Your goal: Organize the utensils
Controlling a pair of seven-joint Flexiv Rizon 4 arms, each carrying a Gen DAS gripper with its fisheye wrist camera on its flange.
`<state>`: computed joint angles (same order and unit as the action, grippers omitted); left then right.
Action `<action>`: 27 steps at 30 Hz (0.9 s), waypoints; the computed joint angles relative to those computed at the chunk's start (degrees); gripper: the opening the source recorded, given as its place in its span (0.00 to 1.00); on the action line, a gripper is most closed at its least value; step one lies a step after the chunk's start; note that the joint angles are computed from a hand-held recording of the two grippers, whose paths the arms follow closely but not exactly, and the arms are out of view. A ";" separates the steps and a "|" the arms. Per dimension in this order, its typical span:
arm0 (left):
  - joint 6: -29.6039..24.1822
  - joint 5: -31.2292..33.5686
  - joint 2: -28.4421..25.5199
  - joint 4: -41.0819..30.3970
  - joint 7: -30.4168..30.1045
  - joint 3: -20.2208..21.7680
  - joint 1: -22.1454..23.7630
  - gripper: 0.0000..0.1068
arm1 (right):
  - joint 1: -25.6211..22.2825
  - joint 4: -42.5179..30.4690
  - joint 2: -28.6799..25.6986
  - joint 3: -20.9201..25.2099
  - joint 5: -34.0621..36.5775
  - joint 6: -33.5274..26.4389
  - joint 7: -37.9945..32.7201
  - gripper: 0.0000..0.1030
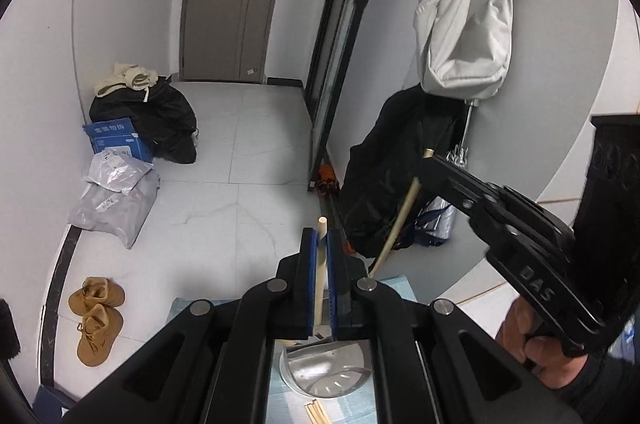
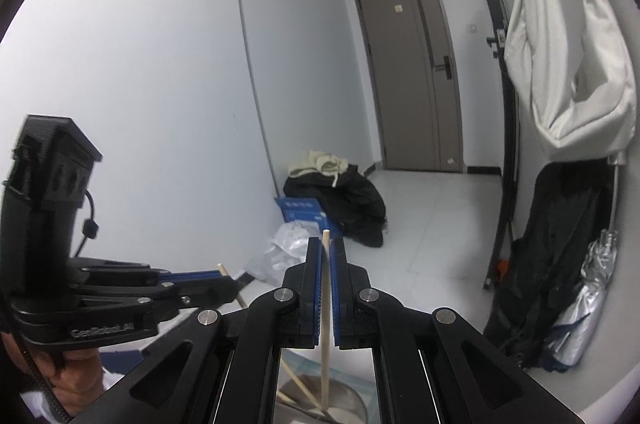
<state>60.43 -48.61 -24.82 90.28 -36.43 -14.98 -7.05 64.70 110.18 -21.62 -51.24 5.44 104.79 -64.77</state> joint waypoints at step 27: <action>-1.81 4.30 -3.21 -0.58 -3.54 0.56 0.65 0.01 | -17.41 -1.32 -2.39 19.39 -9.42 -3.62 3.54 0.03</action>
<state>58.62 -44.31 -28.03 89.70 -39.97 -14.42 -6.40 47.29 108.86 -24.01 -31.86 -3.98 101.17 -61.23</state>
